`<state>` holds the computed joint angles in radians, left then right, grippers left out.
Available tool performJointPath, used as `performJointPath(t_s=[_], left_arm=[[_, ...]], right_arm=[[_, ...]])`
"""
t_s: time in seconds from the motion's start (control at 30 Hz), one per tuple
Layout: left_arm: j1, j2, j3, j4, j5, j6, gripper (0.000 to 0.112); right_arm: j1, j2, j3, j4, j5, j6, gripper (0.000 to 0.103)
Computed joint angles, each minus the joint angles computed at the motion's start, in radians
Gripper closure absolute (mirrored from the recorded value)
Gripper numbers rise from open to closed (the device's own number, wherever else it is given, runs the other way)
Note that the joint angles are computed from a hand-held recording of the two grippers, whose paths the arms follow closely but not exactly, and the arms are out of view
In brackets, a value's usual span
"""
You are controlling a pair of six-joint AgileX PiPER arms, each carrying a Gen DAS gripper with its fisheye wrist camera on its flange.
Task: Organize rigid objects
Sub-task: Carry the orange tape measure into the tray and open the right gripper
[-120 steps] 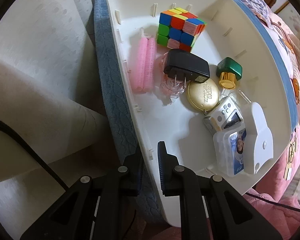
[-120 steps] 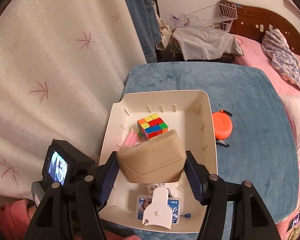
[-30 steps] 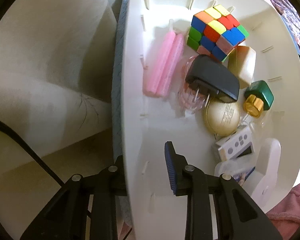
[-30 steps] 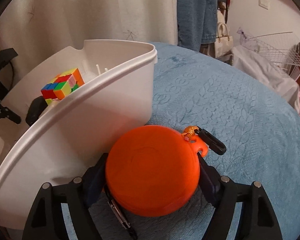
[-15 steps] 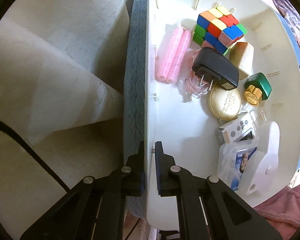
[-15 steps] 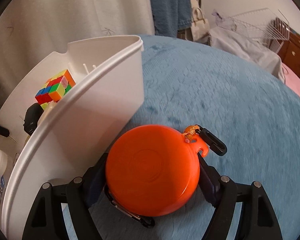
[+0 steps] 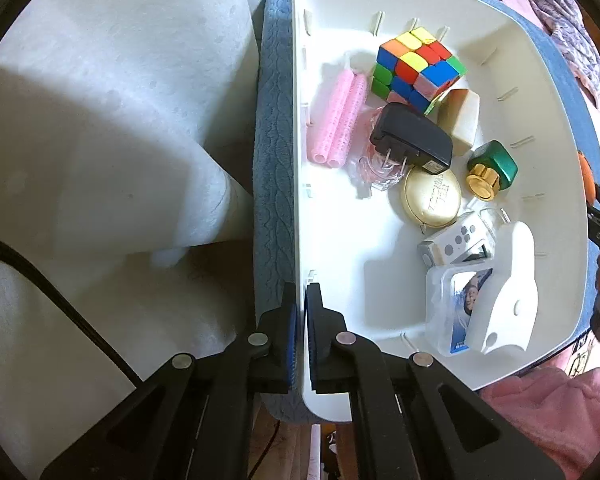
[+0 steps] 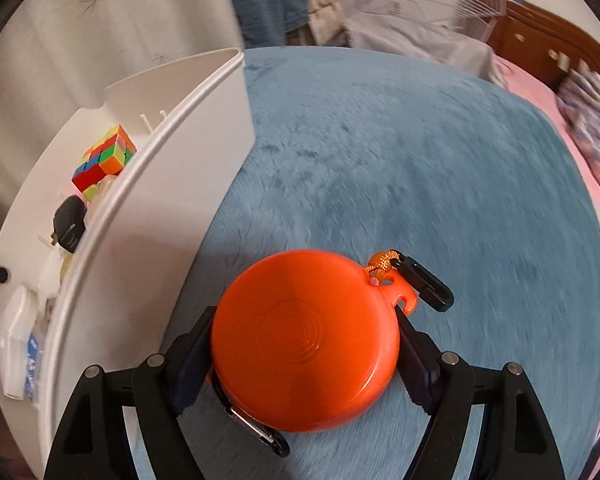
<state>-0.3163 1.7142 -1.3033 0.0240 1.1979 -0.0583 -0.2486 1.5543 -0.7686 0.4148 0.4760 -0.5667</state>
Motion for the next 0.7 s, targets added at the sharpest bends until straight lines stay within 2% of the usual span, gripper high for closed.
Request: performJointPath(t_s=[0.07,0.2,0.37,0.5,0.7], left_arm=[[0.005,-0.004,-0.002,-0.012,0.004,0.011,0.109],[0.049,-0.008,-0.007,-0.056,-0.012,0.078,0.11],[0.121,-0.011,-0.022,-0.138,0.008,0.18,0.109],[0.137,-0.031,-0.015,-0.165,0.007,0.228,0.109],[0.158,-0.044,0.0,-0.198,0.004,0.309,0.108]], right_arm=[[0.016,-0.05,0.022,-0.059,0.005,0.103,0.022],[0.091,-0.158,0.033,-0.289,0.051,0.436,0.022],[0.175,-0.273,0.026,-0.459,0.115,0.701,0.022],[0.292,-0.338,-0.003,-0.625,0.194,0.923,0.022],[0.472,-0.368,-0.073,-0.716,0.303,1.13,0.022]])
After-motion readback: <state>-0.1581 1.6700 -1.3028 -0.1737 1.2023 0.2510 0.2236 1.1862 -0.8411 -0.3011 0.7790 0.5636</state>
